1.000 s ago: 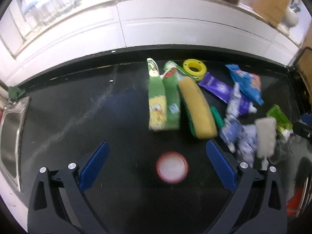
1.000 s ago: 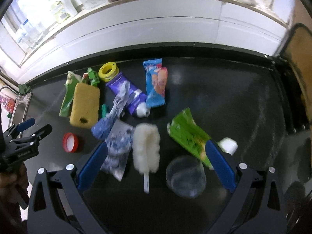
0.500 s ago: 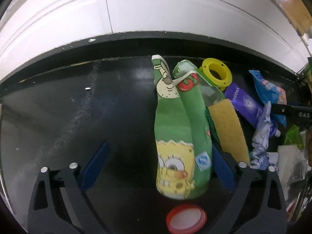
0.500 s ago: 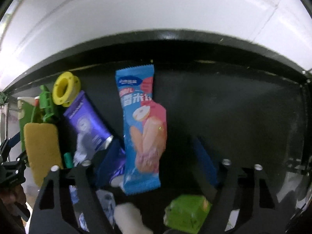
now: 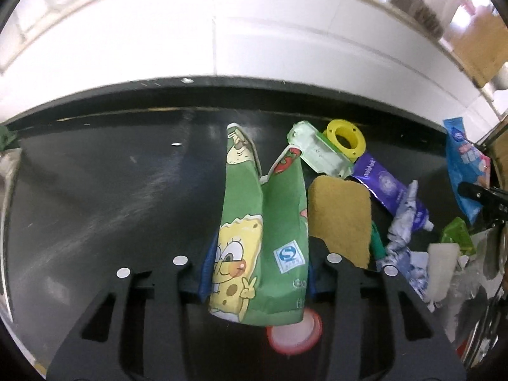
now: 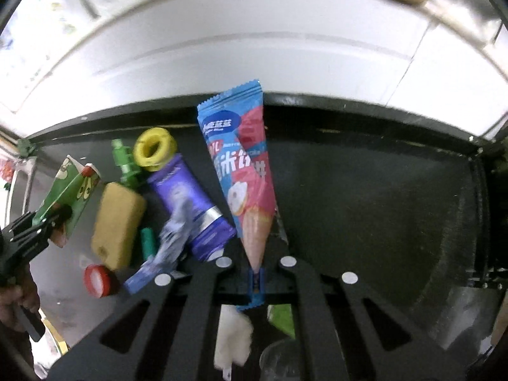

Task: Collect trash
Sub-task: 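Grasp the green SpongeBob carton with left tool while right tool grasps the blue ice cream wrapper, then carry both items to the floor bin and open both tools to drop them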

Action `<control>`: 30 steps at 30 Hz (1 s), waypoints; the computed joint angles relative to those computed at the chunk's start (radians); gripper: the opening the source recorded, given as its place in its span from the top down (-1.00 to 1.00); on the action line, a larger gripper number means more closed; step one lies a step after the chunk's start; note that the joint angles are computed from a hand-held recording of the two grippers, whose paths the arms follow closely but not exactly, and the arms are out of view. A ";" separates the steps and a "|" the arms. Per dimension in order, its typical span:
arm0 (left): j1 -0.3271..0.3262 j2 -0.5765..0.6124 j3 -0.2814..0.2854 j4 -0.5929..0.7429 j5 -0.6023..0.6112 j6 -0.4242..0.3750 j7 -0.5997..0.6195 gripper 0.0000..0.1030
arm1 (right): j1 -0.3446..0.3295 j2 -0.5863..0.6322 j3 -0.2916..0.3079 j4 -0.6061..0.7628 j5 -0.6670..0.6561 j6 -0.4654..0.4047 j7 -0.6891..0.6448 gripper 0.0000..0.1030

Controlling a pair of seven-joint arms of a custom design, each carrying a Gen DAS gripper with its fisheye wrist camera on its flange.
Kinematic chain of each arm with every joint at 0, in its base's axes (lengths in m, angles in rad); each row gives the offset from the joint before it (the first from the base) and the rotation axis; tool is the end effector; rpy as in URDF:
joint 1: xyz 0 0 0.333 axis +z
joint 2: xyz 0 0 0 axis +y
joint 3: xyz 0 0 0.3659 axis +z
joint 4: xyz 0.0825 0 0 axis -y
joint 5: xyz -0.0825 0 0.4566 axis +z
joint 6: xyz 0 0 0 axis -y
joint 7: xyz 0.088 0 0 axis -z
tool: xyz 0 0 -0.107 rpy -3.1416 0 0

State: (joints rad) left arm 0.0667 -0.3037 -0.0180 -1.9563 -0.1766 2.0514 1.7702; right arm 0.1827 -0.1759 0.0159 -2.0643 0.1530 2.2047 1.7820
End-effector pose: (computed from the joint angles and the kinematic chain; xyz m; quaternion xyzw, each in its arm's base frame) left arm 0.5537 0.0160 0.6881 -0.6551 0.7247 -0.1859 0.1054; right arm 0.5810 0.1227 0.5695 -0.6671 0.7252 -0.0305 0.1678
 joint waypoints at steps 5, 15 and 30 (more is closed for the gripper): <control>0.017 -0.126 0.026 -0.075 -0.006 -0.006 -0.004 0.20 | 0.020 -0.097 0.013 -0.051 0.002 0.016 -0.034 0.94; 0.118 -0.426 0.098 -0.237 0.071 -0.072 -0.094 0.20 | 0.182 -0.109 0.061 -0.003 0.148 -0.013 -0.235 0.94; 0.611 -0.691 0.368 -0.483 0.400 -0.133 -0.257 0.20 | 0.536 0.394 0.312 0.591 0.377 -0.243 -0.582 0.93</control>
State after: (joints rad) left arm 0.6772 -0.9944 0.3503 -2.4391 0.2235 1.9184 1.5128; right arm 0.7183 0.2179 0.3279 -1.4734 0.5298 1.9618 1.1998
